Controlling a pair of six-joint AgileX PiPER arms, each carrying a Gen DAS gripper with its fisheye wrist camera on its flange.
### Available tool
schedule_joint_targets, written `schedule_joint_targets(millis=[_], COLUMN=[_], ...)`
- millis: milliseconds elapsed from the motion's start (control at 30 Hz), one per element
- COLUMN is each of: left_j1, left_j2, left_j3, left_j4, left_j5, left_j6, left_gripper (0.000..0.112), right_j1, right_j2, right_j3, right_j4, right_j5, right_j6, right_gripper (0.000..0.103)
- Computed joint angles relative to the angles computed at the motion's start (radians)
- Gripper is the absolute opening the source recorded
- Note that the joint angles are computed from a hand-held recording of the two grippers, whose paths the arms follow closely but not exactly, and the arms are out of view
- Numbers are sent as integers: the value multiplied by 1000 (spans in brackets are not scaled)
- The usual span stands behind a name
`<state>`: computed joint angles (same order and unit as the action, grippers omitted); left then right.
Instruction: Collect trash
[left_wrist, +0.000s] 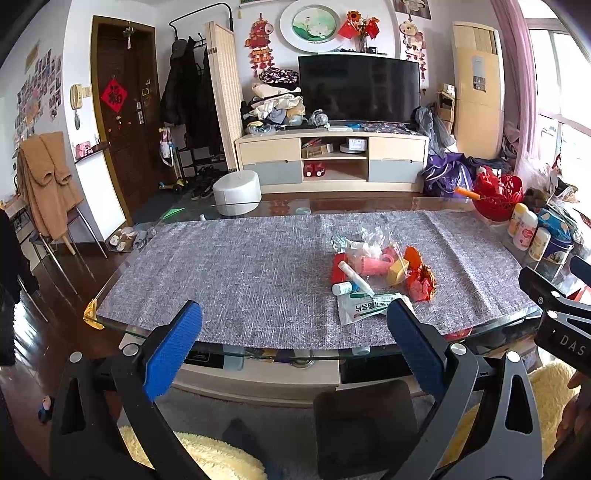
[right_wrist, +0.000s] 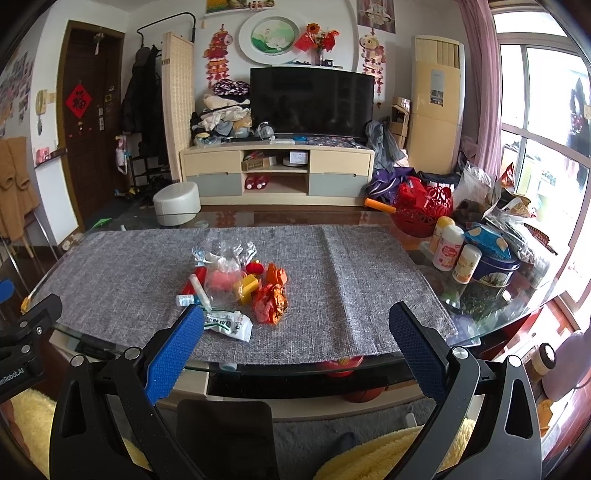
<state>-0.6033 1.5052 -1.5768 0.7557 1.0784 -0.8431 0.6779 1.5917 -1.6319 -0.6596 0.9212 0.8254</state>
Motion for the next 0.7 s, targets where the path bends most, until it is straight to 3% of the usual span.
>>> schedule_joint_targets(millis=[300, 533, 700], left_j1=[70, 126, 164], left_j2=[39, 97, 150], left_j3=[19, -1, -24], left_j4=[-47, -96, -136], left_j5=[-40, -66, -94], left_j6=[34, 79, 123], left_gripper=[95, 95, 95], right_j1=[-60, -105, -169], right_j2=[27, 121, 152], right_j3=[16, -59, -49], right_j4=[55, 109, 242], right_j5=[-58, 15, -72], right_j6=[-45, -56, -121], right_gripper=[100, 100, 99])
